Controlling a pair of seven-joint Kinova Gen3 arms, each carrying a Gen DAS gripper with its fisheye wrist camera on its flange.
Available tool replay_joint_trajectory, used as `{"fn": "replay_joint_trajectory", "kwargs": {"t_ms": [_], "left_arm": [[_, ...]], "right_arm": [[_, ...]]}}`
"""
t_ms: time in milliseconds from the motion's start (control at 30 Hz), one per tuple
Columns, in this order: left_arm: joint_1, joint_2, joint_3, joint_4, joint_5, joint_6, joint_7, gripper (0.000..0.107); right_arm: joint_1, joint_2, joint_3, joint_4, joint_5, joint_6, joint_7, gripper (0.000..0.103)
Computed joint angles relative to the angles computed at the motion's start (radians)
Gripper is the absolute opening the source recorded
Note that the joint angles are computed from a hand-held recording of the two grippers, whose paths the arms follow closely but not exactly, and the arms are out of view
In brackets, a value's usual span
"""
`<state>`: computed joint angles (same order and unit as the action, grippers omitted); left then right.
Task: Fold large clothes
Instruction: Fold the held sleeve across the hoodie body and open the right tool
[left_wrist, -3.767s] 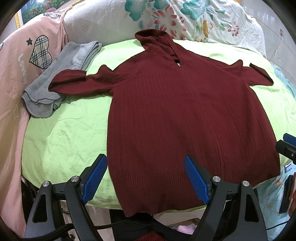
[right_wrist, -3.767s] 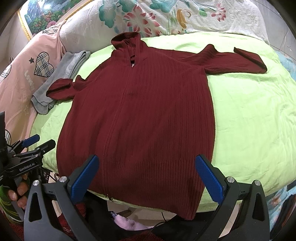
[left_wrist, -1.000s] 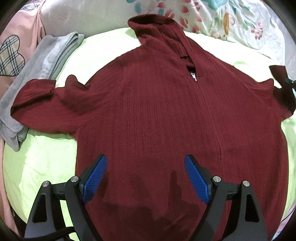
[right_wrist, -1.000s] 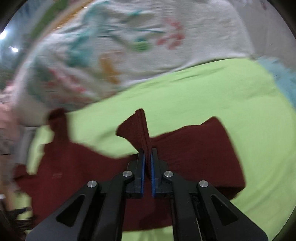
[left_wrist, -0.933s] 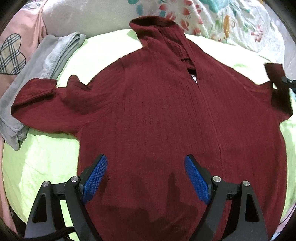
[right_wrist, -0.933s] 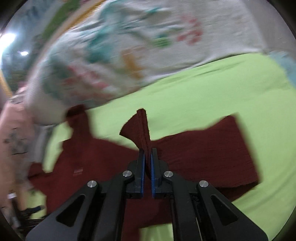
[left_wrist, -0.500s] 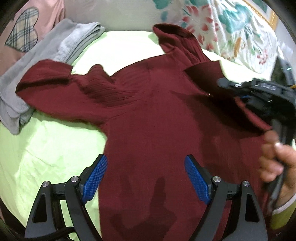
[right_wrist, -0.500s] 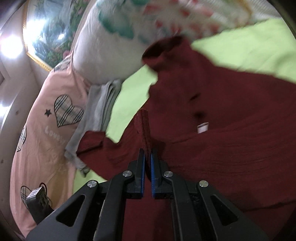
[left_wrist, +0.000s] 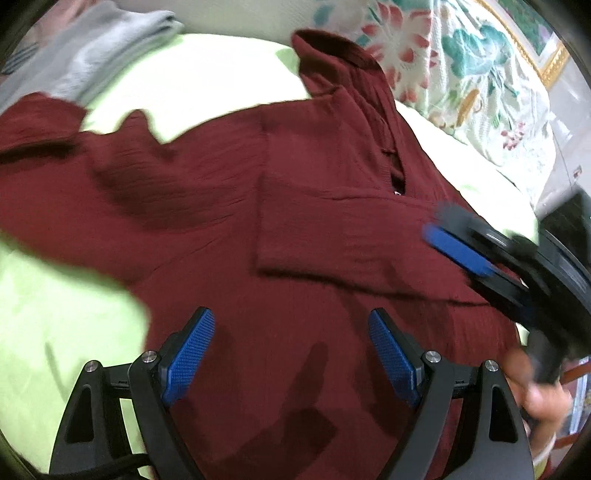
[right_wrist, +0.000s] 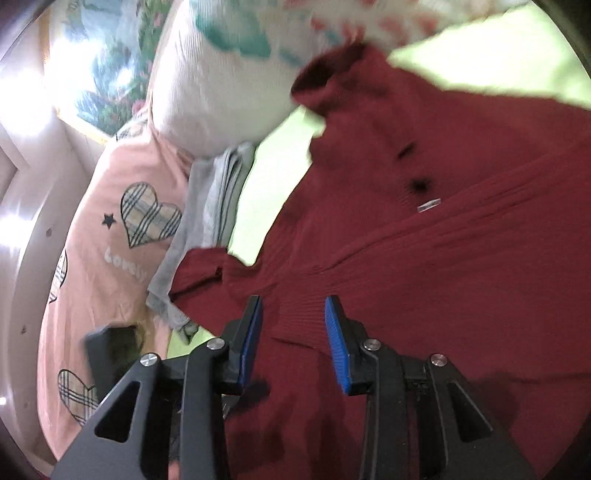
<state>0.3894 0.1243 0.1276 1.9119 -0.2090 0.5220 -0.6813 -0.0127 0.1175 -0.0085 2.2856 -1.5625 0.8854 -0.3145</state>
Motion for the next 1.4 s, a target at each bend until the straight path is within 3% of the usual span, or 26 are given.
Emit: {"fn": "replay_joint_trajectory", "kwargs": {"t_ms": [100, 133, 200, 233, 300, 400, 467, 533, 633, 700, 833, 867, 900, 1067, 1133, 1267, 1333, 1400], "left_arm": [[-0.047, 0.078, 0.012, -0.066, 0.067, -0.002, -0.095, 0.078], [-0.072, 0.098, 0.032, -0.079, 0.066, -0.017, -0.103, 0.067], [-0.071, 0.120, 0.034, -0.098, 0.017, -0.026, -0.079, 0.039], [-0.069, 0.130, 0.042, -0.109, -0.023, -0.029, -0.053, 0.007], [-0.021, 0.122, 0.008, -0.098, -0.090, -0.060, 0.018, 0.006], [0.118, 0.074, -0.125, -0.058, -0.210, -0.082, 0.140, 0.005], [0.190, 0.047, -0.212, -0.039, -0.272, -0.056, 0.219, 0.005], [0.202, 0.037, -0.253, -0.023, -0.277, -0.048, 0.246, 0.005], [0.162, 0.028, -0.237, -0.012, -0.227, -0.050, 0.196, 0.005], [0.153, 0.031, -0.218, -0.012, -0.248, -0.036, 0.213, 0.005], [0.108, 0.031, -0.172, 0.000, -0.223, -0.031, 0.198, 0.005], [0.101, 0.036, -0.163, -0.002, -0.213, -0.030, 0.186, 0.005], [0.099, 0.038, -0.151, -0.006, -0.214, -0.024, 0.178, 0.005], [0.122, 0.040, -0.150, -0.002, -0.236, -0.031, 0.180, 0.006], [0.120, 0.051, -0.151, -0.006, -0.230, -0.023, 0.176, 0.006], [0.084, 0.037, -0.148, 0.024, -0.152, -0.064, 0.120, 0.010], [0.078, 0.020, -0.151, 0.042, -0.135, -0.071, 0.118, 0.014], [0.074, -0.004, -0.152, 0.061, -0.126, -0.074, 0.121, 0.014]], "right_arm": [[0.082, -0.107, 0.071, 0.057, 0.079, 0.024, -0.023, 0.037], [0.112, -0.141, 0.097, 0.071, 0.115, 0.033, -0.042, 0.038], [0.170, -0.203, 0.148, 0.090, 0.181, 0.043, -0.068, 0.040], [0.198, -0.234, 0.172, 0.096, 0.219, 0.038, -0.091, 0.040], [0.249, -0.275, 0.224, 0.095, 0.285, 0.037, -0.125, 0.042], [0.311, -0.301, 0.285, 0.069, 0.373, 0.010, -0.171, 0.049], [0.335, -0.285, 0.307, 0.034, 0.426, -0.017, -0.219, 0.055], [0.337, -0.248, 0.309, 0.002, 0.446, -0.036, -0.244, 0.057], [0.326, -0.169, 0.273, -0.051, 0.464, -0.061, -0.278, 0.058], [0.319, -0.108, 0.239, -0.085, 0.464, -0.066, -0.285, 0.058], [0.282, -0.022, 0.149, -0.148, 0.555, -0.131, -0.379, 0.058], [0.292, 0.000, 0.125, -0.161, 0.561, -0.123, -0.370, 0.050], [0.285, 0.003, 0.120, -0.165, 0.572, -0.132, -0.369, 0.007], [0.326, -0.016, 0.093, -0.179, 0.624, -0.169, -0.402, 0.009], [0.314, -0.019, 0.087, -0.185, 0.682, -0.181, -0.468, 0.013], [0.246, -0.168, 0.104, -0.088, 0.682, -0.289, -0.482, 0.021], [0.194, -0.206, 0.133, -0.056, 0.632, -0.270, -0.404, 0.031], [0.152, -0.184, 0.153, -0.051, 0.626, -0.223, -0.371, 0.052]]}}
